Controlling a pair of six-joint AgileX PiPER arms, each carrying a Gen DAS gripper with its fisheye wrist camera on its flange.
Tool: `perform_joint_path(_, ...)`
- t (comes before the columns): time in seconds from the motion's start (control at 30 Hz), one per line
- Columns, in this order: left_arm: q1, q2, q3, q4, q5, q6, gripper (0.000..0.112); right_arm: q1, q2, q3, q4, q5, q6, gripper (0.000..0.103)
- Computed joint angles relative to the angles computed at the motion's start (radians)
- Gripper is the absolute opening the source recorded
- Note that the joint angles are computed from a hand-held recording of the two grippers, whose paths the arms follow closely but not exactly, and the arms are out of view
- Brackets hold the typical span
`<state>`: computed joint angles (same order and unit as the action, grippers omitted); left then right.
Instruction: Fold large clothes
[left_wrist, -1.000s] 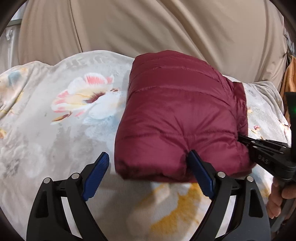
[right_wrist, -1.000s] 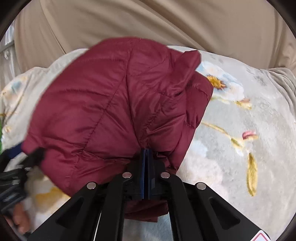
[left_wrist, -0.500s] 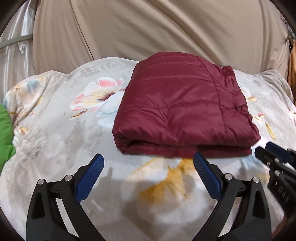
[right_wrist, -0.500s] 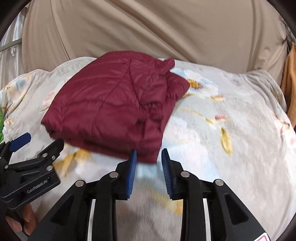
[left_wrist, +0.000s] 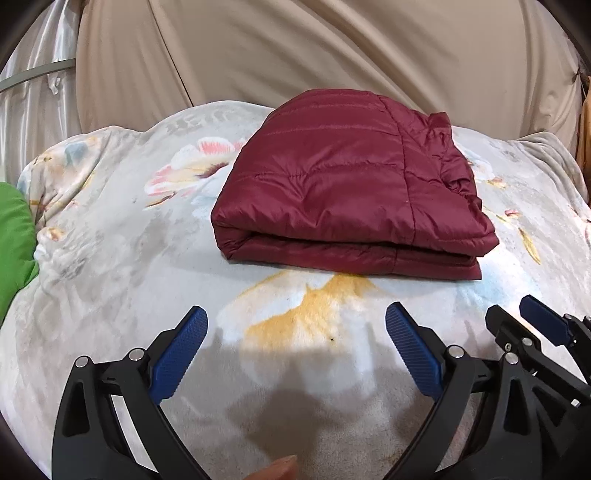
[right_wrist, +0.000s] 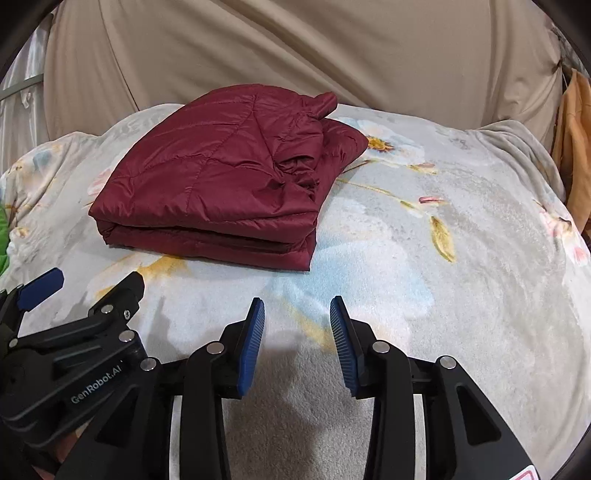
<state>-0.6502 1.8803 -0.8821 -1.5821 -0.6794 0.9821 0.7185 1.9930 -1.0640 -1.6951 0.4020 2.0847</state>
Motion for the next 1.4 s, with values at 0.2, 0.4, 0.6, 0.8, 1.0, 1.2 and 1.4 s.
perform_joint_path(0.2, 0.007, 0.023, -0.031, -0.062, 0.003, 0.066, 0.095, -0.004, 0.015, -0.019, 0.071, -0.017, -0.070, 0.037)
perform_joint_path(0.4, 0.008, 0.027, -0.032, -0.067, 0.009, 0.069, 0.095, -0.003, 0.020, -0.023, 0.086, -0.016, -0.084, 0.037)
perform_joint_path(0.6, 0.005, 0.028, -0.031, -0.068, 0.007, 0.068, 0.095, -0.004, 0.020, -0.021, 0.080, -0.014, -0.080, 0.037)
perform_joint_path(0.8, 0.004, 0.030, -0.034, -0.073, 0.005, 0.073, 0.094, -0.006, 0.021, -0.021, 0.075, -0.016, -0.078, 0.037)
perform_joint_path(1.0, 0.003, 0.033, -0.034, -0.072, 0.004, 0.070, 0.093, -0.008, 0.020, -0.017, 0.068, -0.015, -0.075, 0.037)
perform_joint_path(1.2, 0.002, 0.034, -0.038, -0.078, 0.005, 0.077, 0.093, -0.009, 0.021, -0.020, 0.072, -0.016, -0.081, 0.037)
perform_joint_path(1.4, 0.004, 0.034, -0.037, -0.074, 0.005, 0.074, 0.093, -0.005, 0.021, -0.019, 0.073, -0.007, -0.081, 0.037)
